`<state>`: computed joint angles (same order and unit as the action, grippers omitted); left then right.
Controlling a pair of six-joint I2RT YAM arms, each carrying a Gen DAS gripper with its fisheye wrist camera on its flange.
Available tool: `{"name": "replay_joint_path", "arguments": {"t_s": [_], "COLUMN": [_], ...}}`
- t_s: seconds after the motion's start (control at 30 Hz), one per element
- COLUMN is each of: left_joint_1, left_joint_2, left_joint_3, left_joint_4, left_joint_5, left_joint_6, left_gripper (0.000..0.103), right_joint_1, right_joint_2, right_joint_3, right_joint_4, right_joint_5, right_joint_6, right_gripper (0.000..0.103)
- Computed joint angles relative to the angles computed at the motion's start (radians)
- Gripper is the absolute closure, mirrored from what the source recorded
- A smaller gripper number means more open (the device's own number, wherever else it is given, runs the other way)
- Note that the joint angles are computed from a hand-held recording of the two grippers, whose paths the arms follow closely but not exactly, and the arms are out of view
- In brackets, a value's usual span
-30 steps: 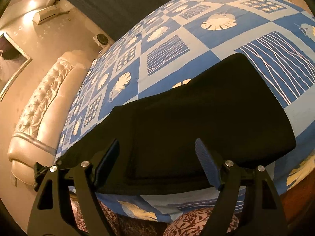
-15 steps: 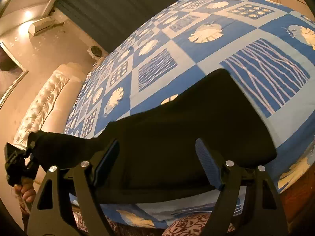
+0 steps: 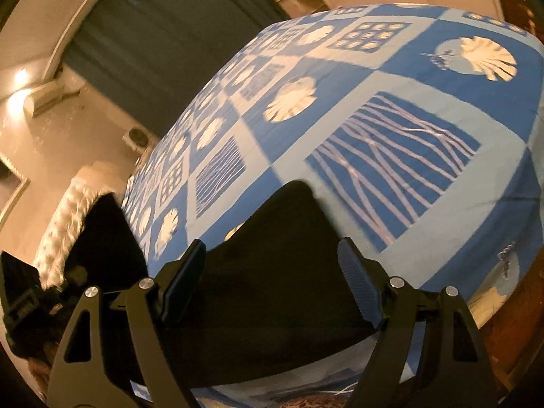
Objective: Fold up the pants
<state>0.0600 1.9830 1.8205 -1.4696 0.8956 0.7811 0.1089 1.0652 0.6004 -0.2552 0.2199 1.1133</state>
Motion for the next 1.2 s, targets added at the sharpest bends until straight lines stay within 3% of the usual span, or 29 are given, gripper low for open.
{"name": "replay_joint_path", "arguments": {"t_s": [0.4,0.47,0.53,0.6,0.8,0.97,1.07,1.2], "left_joint_1": [-0.241,-0.257,-0.260,-0.244,-0.082,0.144,0.257,0.339], "left_joint_2": [-0.155,-0.146,-0.140,-0.154,-0.178,-0.106,0.024,0.202], "left_joint_3": [-0.422,-0.450,-0.486,-0.509,-0.462,-0.349,-0.225,-0.067], "left_joint_4": [0.423,0.439,0.464,0.469,0.273,0.196,0.179,0.194], "left_joint_5": [-0.114,-0.127,-0.128,-0.114,-0.007,-0.006,-0.035,-0.102], "left_joint_6": [-0.266,-0.255,-0.270,-0.275,-0.113,-0.048,-0.081,-0.137], "left_gripper": [0.086,0.080,0.066,0.037,0.023,0.017,0.017,0.017], "right_joint_1": [-0.158,-0.172,-0.182,-0.188,-0.190,-0.165,-0.162,-0.140], "right_joint_2": [-0.080,-0.079,-0.071,-0.064,-0.029,0.088,0.168,0.255], "right_joint_3": [-0.100,-0.112,-0.117,-0.115,-0.073,-0.008,0.016,0.055], "right_joint_4": [0.056,0.076,0.094,0.107,0.136,0.114,0.127,0.152], "right_joint_5": [-0.124,-0.157,-0.193,-0.225,-0.343,-0.426,-0.471,-0.447], "right_joint_6": [0.017,0.021,0.023,0.022,-0.013,-0.069,-0.083,-0.102], "right_gripper": [0.023,0.023,0.023,0.023,0.023,0.023,0.023,0.023]}}
